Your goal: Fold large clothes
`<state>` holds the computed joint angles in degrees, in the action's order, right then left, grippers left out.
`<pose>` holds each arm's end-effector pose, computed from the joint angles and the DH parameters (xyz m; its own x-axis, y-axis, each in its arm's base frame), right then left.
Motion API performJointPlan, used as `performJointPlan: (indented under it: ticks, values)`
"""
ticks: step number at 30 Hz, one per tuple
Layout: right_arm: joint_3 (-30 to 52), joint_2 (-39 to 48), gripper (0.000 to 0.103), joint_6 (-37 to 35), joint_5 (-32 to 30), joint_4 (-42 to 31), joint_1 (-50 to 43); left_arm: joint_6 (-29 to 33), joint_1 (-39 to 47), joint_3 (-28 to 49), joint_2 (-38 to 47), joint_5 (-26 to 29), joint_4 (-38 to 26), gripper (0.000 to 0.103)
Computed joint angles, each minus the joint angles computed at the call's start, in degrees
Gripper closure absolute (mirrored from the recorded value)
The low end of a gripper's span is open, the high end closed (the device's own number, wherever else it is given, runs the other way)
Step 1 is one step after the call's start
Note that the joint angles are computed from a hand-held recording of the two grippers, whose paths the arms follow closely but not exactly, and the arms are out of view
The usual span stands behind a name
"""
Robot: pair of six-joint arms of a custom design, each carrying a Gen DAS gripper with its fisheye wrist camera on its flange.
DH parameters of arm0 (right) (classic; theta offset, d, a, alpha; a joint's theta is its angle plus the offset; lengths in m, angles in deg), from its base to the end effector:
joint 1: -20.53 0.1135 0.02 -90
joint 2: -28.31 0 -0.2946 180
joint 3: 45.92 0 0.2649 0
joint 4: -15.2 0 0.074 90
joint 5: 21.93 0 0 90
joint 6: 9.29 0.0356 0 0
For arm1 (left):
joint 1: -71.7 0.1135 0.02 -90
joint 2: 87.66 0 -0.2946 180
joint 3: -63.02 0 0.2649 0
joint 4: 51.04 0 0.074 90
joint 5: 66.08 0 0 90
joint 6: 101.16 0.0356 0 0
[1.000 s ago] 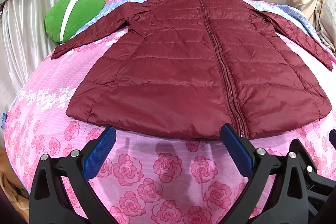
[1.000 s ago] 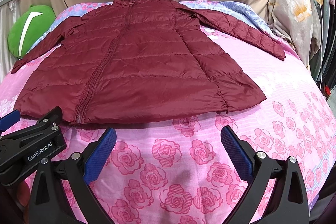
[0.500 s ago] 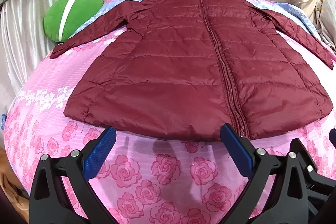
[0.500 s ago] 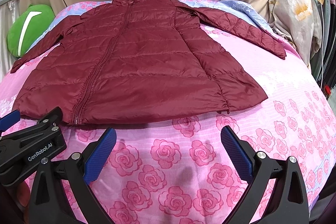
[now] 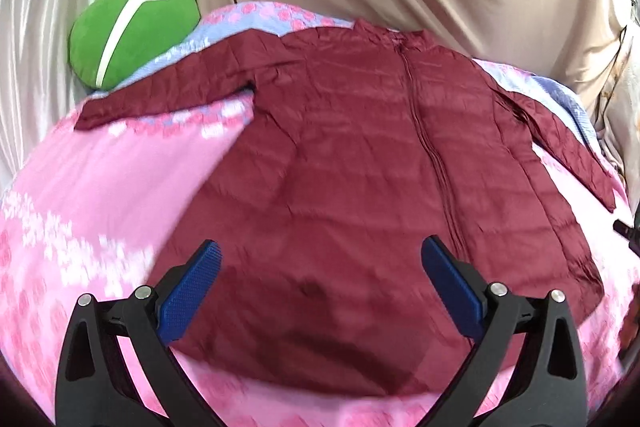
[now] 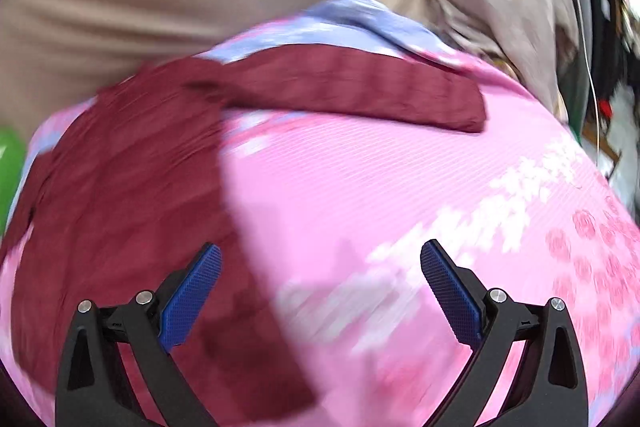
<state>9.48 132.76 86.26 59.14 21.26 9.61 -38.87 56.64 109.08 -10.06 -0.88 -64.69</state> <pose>0.3417 -0.0603 0.1243 -0.6591 0.2245 -0.7178 0.1401 0.9744 0.1761 0.2525 -0.0525 0.1872 -0.5835 -0.2801 -0.7623 -0.3625 0.9298 -0.0643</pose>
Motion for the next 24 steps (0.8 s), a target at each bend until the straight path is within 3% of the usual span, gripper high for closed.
performJointPlan:
  ticks: [4,11,14,19,22,24]
  values:
    - [18.7,13.7,0.009,3.0,-5.1,-9.1,-7.9,3.9,4.9,3.0,3.5,0.8,2.0,0.005]
    - [46.1,31.9,0.016,13.2,-12.1,-21.1,-13.5,8.0,10.3,11.1,12.0,3.0,3.7,0.005]
    - [54.3,36.5,0.028,16.9,-12.2,-24.0,-13.9,8.7,12.1,15.0,15.7,4.9,3.7,0.005]
    - [68.2,41.4,0.086,21.5,-13.2,-30.3,-13.0,9.7,13.9,19.8,20.3,8.0,4.1,0.005]
    - [74.0,40.7,0.091,20.6,-10.7,-31.3,-10.1,10.3,14.7,22.0,21.9,9.7,5.0,0.006]
    - [73.7,37.7,0.092,19.3,-10.4,-29.3,-7.4,10.6,15.0,23.4,22.7,10.2,5.5,0.006]
